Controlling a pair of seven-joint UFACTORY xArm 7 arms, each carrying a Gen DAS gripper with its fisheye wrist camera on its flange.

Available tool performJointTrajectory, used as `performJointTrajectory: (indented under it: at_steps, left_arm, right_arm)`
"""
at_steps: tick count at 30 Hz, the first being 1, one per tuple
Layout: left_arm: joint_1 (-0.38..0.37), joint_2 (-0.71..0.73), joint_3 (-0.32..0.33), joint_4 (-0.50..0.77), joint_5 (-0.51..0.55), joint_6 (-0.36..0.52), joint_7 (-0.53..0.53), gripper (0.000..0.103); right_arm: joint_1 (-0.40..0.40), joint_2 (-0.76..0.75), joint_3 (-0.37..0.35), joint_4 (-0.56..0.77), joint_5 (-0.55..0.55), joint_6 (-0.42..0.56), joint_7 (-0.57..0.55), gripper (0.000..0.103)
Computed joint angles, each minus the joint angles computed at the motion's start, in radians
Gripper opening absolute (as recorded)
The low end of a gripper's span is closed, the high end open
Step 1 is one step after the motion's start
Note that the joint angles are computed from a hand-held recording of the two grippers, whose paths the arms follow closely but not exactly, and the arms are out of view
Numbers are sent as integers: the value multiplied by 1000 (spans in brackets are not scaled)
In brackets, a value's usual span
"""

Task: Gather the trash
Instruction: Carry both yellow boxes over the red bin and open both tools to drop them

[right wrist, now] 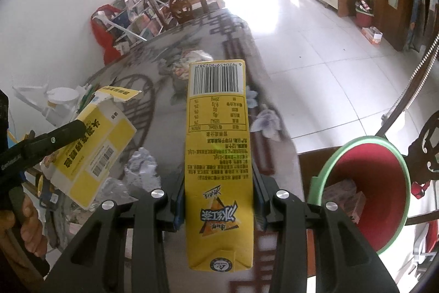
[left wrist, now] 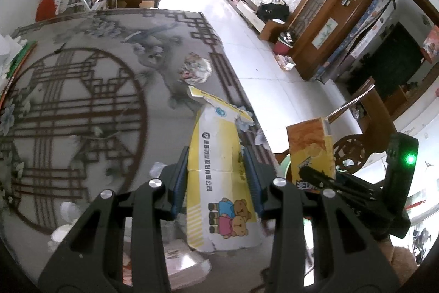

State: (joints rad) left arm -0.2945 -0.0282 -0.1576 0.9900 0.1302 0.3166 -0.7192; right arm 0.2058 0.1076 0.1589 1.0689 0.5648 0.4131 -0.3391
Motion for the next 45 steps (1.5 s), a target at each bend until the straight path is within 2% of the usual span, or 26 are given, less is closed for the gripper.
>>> performJointTrajectory:
  at_steps: [5,12,23,38,39,40,41,42,45]
  left_arm:
    - [-27,69,-12,81,20,24,-8,37]
    - [-84,190,-15,222,-2,51,44,37]
    - [-169,412,-37,492,-87,127,203,37]
    - [-232,719,-111,882,-264,312,444,37]
    - [-244,748,-110,928,-269,344,457,40]
    - [-260,762,-96,952,-266,359,451,46]
    - [-274,769,-81,966,-262,365,440,65]
    - [-280,767,-75,961,-266,349,433,69]
    - [-288,757,-63,950,-262,342,431,69]
  right_arm:
    - [-31,-9,-17,-13,40,14,-36,37]
    - [-72,-37,-53,-45,60,25,-49,37]
    - [-142,-99,-122,-133,54,21,-22,37]
    - [-204,-142,-180,-197,25,13,38,38]
    - [-207,-140,-181,-198,21,9,45,38]
    - [-211,-139,-182,-201,1,-1,72,47]
    - [-215,-137,-184,-203,-9,-7,96,60]
    - [-219,-138,-187,-208,7,-16,104,62]
    - [-228,-140,-191,-214,-2,-27,127,62]
